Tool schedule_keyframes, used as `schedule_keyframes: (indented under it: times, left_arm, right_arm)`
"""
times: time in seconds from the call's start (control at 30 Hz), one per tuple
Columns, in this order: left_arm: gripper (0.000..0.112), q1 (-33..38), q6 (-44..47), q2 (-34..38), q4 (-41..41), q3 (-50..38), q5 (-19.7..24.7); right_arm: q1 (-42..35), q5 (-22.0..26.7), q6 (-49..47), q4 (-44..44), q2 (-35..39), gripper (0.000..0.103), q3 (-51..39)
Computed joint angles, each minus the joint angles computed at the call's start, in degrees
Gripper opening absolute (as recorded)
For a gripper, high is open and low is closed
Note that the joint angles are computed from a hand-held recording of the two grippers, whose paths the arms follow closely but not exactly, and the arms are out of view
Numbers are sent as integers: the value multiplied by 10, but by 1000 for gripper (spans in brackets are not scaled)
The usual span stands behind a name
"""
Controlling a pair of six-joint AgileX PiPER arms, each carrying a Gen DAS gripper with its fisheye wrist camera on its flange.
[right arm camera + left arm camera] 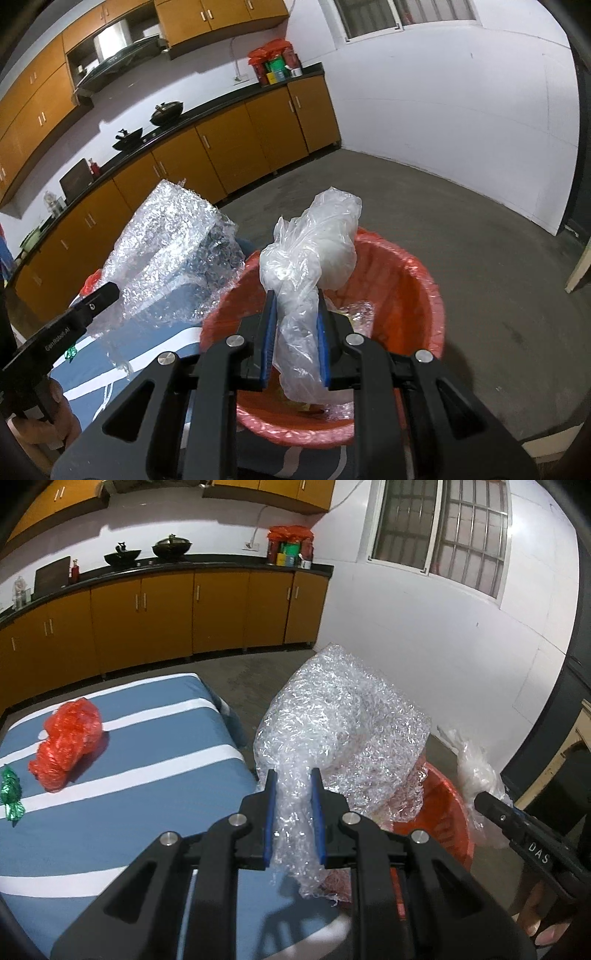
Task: Collect trash
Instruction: 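Carry both bags over the red wastebasket and open both tools to drop them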
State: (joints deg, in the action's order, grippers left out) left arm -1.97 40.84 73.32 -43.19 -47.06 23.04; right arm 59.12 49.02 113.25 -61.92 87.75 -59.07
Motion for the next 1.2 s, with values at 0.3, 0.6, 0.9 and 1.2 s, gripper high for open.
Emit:
schedule_keyframes:
  times: [0.3, 0.6, 0.9, 1.2]
  left_arm:
    - [18, -53, -52, 38, 26, -11, -15]
    - [22, -84, -53, 73, 19, -19, -24]
    - [40, -53, 34, 90, -65, -12, 4]
    - [55, -8, 52, 53, -60, 24, -23]
  right_arm:
    - [-18, -9, 4, 5, -15, 20, 20]
    - [-38, -30, -11, 13, -10, 21, 18]
    - [-42, -56, 40, -6, -34, 38, 64]
    - [-26, -18, 8, 10, -24, 38, 45]
